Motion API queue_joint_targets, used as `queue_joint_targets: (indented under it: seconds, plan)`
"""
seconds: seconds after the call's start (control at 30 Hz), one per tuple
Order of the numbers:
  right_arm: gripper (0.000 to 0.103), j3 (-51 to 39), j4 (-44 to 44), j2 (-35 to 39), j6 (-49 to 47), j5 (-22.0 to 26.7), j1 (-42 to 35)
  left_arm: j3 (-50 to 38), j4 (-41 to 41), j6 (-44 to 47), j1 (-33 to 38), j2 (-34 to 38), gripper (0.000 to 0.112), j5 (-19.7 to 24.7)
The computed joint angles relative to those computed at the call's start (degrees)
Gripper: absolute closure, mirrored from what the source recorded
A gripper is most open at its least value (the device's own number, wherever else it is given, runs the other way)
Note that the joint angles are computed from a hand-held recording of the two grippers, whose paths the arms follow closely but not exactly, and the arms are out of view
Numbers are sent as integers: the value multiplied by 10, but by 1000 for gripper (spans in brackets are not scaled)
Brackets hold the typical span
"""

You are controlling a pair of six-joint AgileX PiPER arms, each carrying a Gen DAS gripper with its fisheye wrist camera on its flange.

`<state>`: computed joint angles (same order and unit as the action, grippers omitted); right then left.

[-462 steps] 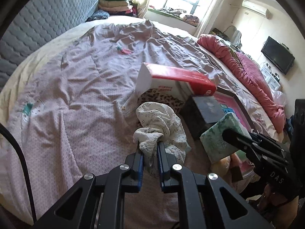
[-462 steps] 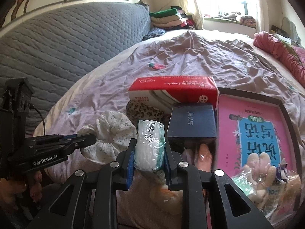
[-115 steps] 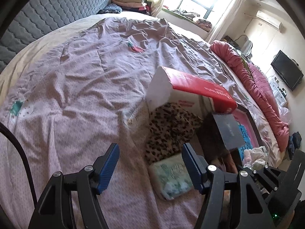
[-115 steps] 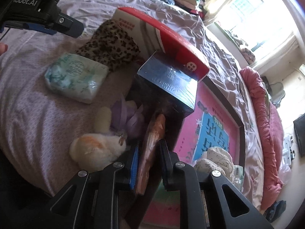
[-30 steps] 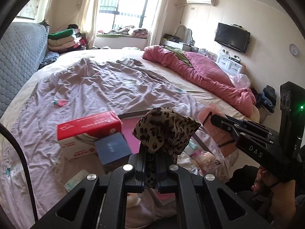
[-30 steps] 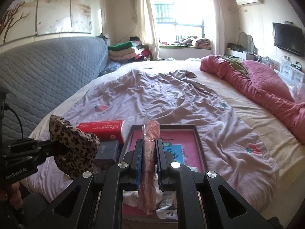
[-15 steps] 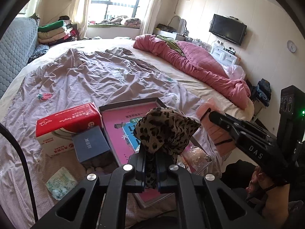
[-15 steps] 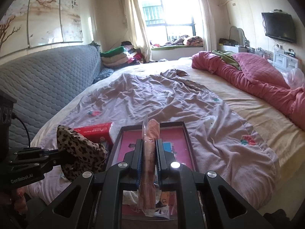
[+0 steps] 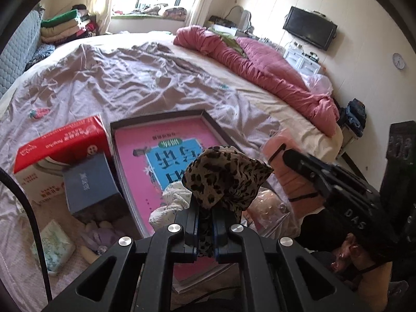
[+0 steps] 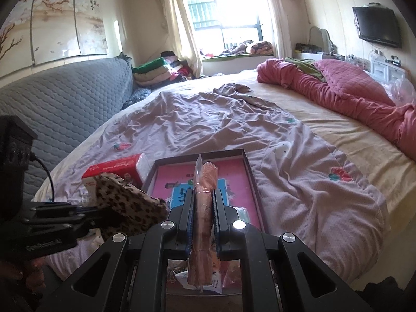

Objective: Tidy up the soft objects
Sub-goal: 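Lower the leopard cloth onto the pink tray with the left gripper while the right lowers the pink item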

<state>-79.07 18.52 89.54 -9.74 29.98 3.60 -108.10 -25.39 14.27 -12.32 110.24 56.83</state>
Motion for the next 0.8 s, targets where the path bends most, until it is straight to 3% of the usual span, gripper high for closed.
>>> queue_joint_targets:
  seconds: [0.8]
  plan:
    - [90,-2,26,31,-38,-28,8,-101,71,-70,-17,96,104,36]
